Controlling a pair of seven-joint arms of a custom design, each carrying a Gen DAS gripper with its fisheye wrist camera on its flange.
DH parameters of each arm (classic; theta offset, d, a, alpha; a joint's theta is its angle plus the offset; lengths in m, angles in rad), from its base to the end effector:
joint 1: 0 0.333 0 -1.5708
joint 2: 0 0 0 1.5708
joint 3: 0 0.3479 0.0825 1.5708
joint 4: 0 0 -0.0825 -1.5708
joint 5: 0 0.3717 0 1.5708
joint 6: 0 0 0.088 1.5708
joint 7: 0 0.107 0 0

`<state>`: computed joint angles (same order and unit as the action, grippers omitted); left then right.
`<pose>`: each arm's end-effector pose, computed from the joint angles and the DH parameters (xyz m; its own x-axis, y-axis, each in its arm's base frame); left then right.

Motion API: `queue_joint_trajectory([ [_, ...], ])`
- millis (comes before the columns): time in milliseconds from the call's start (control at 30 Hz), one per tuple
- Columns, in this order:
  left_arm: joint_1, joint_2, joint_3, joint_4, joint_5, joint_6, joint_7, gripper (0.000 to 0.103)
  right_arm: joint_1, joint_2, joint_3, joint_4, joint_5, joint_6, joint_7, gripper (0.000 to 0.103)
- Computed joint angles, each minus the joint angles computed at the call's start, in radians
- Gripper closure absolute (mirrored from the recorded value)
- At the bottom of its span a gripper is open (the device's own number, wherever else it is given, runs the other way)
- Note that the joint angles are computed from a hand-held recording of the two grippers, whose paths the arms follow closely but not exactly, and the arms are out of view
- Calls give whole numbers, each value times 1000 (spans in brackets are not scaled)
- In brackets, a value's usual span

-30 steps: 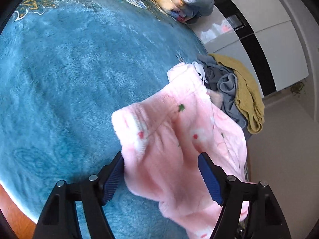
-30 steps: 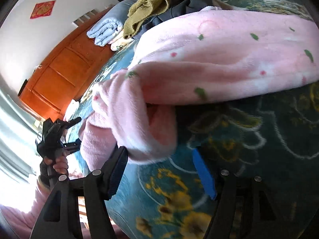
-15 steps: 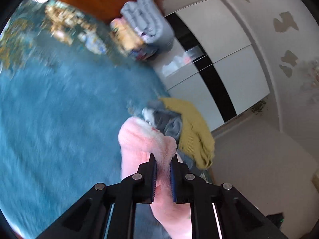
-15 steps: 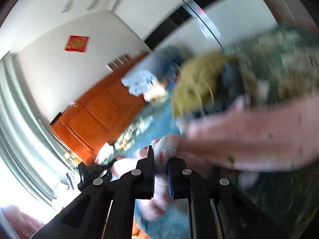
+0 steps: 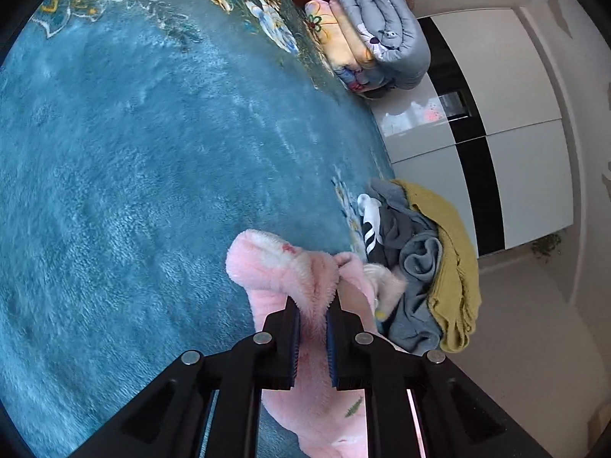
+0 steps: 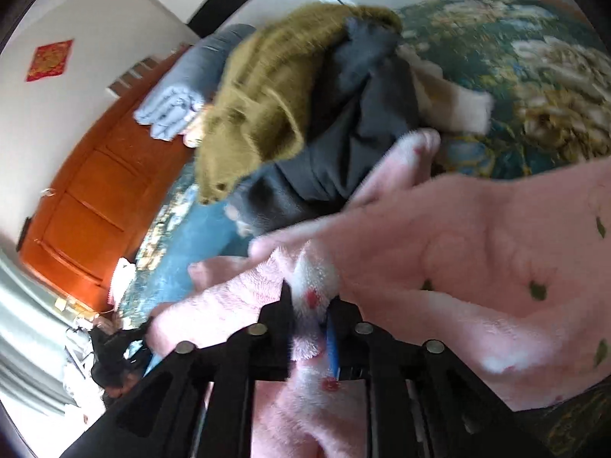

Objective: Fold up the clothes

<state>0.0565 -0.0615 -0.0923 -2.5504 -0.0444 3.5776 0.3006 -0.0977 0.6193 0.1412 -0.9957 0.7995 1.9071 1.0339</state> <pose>0.4877 -0.0126 0.4683 0.4432 -0.2782 0.8522 -0.1377 -0.9605 -0.2419 0.7583 0.0443 0.5860 0.4745 -0.6671 -0.5742 -0.8308 -0.1238 -0.5427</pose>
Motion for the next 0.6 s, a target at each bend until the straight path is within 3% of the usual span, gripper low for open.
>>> queue_joint_trajectory([
  [33,1,3,-1,1,-3,1,6,91,-26,-34,10,-41,36,14,-36,58],
  [67,2,6,-3,4,-10,2,16,91,-52,-69,18,-82,80,26,-74,53],
  [133,1,14,-11,13,-39,2,37,91,-118,-168,21,-216,194,31,-182,49],
  [233,-4,33,-8,24,-51,13,38,91,-145,-257,-23,-365,250,6,-257,49],
  [367,3,62,17,39,69,43,-81,91,-92,-272,-89,-494,181,-25,-214,49],
  [500,15,62,24,46,149,41,-132,91,-50,-225,-92,-513,194,-53,-161,49],
  [600,24,52,30,28,186,65,-159,91,-10,-210,-81,-503,194,-10,-158,49],
])
